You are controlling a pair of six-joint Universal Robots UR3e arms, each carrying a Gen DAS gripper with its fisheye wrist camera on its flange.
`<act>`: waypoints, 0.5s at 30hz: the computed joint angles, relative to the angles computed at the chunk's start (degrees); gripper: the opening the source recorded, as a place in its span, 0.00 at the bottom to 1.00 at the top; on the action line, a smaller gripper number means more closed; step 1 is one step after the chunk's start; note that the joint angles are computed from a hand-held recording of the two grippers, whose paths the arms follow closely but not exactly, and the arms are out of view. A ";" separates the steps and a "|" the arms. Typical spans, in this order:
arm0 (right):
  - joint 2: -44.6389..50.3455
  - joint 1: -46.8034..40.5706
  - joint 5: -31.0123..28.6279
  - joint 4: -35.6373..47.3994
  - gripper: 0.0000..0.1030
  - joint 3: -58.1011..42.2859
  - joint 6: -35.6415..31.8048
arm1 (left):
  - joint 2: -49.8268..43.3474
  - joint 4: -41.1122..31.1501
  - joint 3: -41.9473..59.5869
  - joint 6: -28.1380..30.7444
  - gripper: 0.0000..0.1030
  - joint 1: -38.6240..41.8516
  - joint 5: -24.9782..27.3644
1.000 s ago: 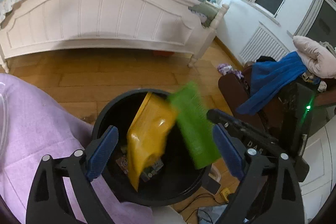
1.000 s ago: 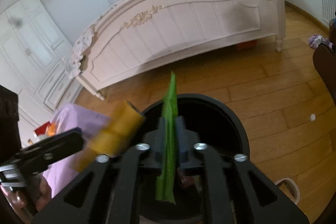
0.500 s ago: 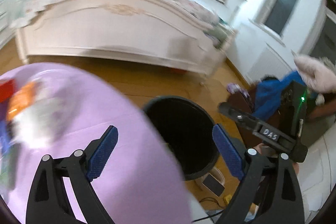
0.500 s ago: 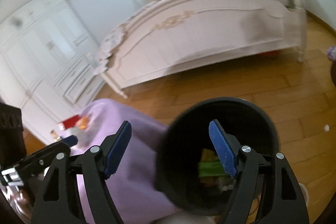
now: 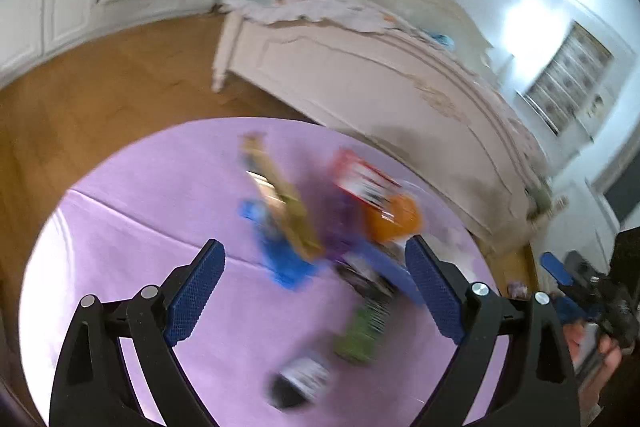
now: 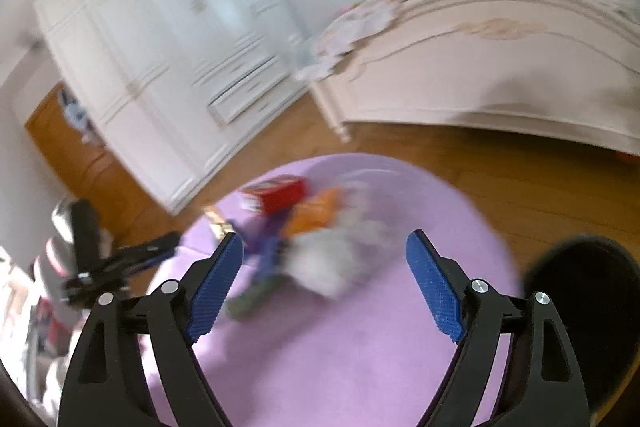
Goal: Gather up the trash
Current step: 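Grasp a brown wrapper with the left tool while the right tool grasps the red milk box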
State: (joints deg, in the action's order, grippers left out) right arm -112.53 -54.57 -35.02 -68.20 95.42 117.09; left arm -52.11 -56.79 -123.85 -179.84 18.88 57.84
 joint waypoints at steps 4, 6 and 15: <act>14.60 22.20 -6.19 -29.89 0.81 -6.83 31.53 | -12.28 6.16 3.75 1.17 0.88 -0.06 -1.11; 24.79 31.32 -11.64 -36.87 0.81 -15.12 42.60 | -17.73 6.96 6.17 1.40 0.87 -0.98 -1.53; 60.63 49.26 -29.54 -24.11 0.81 -59.72 58.98 | -23.20 7.91 3.21 4.18 0.23 1.89 -8.32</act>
State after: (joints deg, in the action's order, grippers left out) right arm -51.90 -5.31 -64.56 -92.31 35.70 176.07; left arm -75.31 -48.88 -120.64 -175.66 20.77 49.52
